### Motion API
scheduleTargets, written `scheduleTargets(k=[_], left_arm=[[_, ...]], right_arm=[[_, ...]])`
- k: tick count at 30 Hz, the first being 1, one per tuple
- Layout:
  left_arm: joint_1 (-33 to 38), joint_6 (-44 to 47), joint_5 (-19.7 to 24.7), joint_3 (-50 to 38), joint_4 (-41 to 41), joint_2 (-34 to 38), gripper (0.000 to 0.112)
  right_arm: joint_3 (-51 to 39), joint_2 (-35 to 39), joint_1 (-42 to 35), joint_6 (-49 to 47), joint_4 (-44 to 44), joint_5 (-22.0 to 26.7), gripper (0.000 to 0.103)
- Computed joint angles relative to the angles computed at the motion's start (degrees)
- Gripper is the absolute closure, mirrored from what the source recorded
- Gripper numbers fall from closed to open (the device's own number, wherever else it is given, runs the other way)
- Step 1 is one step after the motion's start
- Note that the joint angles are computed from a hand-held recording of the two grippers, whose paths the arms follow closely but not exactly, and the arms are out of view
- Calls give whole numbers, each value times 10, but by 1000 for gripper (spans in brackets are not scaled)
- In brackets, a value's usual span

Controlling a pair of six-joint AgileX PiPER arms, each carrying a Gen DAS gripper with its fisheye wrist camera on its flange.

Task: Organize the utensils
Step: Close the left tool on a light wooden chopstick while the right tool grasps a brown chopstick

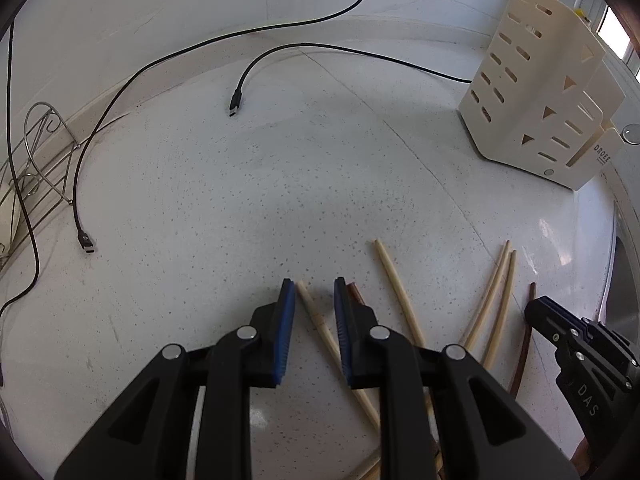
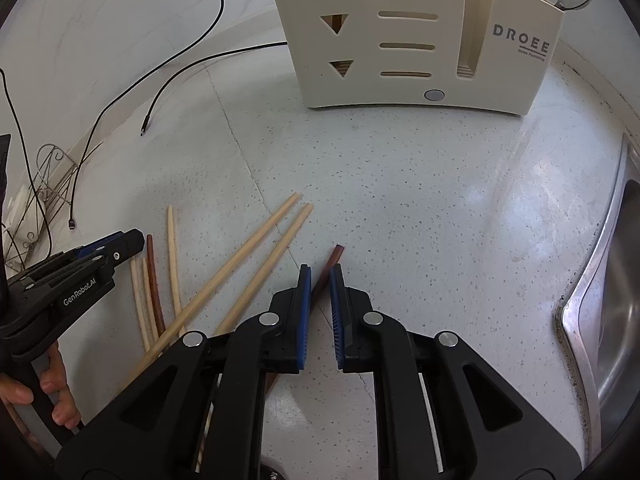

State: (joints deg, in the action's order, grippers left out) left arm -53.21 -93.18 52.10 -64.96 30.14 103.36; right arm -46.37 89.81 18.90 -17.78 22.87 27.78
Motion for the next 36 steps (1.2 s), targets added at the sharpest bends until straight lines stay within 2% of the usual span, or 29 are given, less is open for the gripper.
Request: scheduleTargets(k=[3, 5, 10, 14, 18, 22, 25, 26, 27, 28, 32, 36], left_arm=[[-4, -9, 16, -12, 4, 9, 95], [-8, -24, 33, -23, 10, 20, 103], [-11, -58, 30, -9, 27, 12, 108], [-5, -93, -2, 23, 40, -15, 108], [-27, -140, 14, 40, 84, -50, 108], [-38, -146, 28, 47, 98, -75, 108], [-41, -153, 27, 53, 103, -85, 108], [-41, -153, 25, 53, 103, -86, 108], [-42, -154, 26, 53, 104, -86, 108], [-43, -154, 25, 53, 104, -85, 108], [-44, -159, 12, 65, 105, -91, 108], [-44, -158, 2, 71, 100, -94, 108]], right_arm=[[1, 0, 3, 4, -3, -3, 94], [2, -1, 5, 10, -5, -6, 94], [1, 6, -28, -52, 72, 10, 96], [-4, 10, -77, -145, 179, 50, 103], [-4, -11, -94, -173, 202, 58, 103], [-13, -4, -106, -173, 199, 74, 103], [-22, 2, -120, -218, 234, 101, 102], [-22, 0, -120, -229, 242, 102, 89], [-23, -1, -121, -243, 250, 105, 63], [-18, -6, -122, -259, 263, 104, 59], [-29, 2, -93, -255, 228, 95, 80], [-30, 9, -59, -251, 188, 69, 87]])
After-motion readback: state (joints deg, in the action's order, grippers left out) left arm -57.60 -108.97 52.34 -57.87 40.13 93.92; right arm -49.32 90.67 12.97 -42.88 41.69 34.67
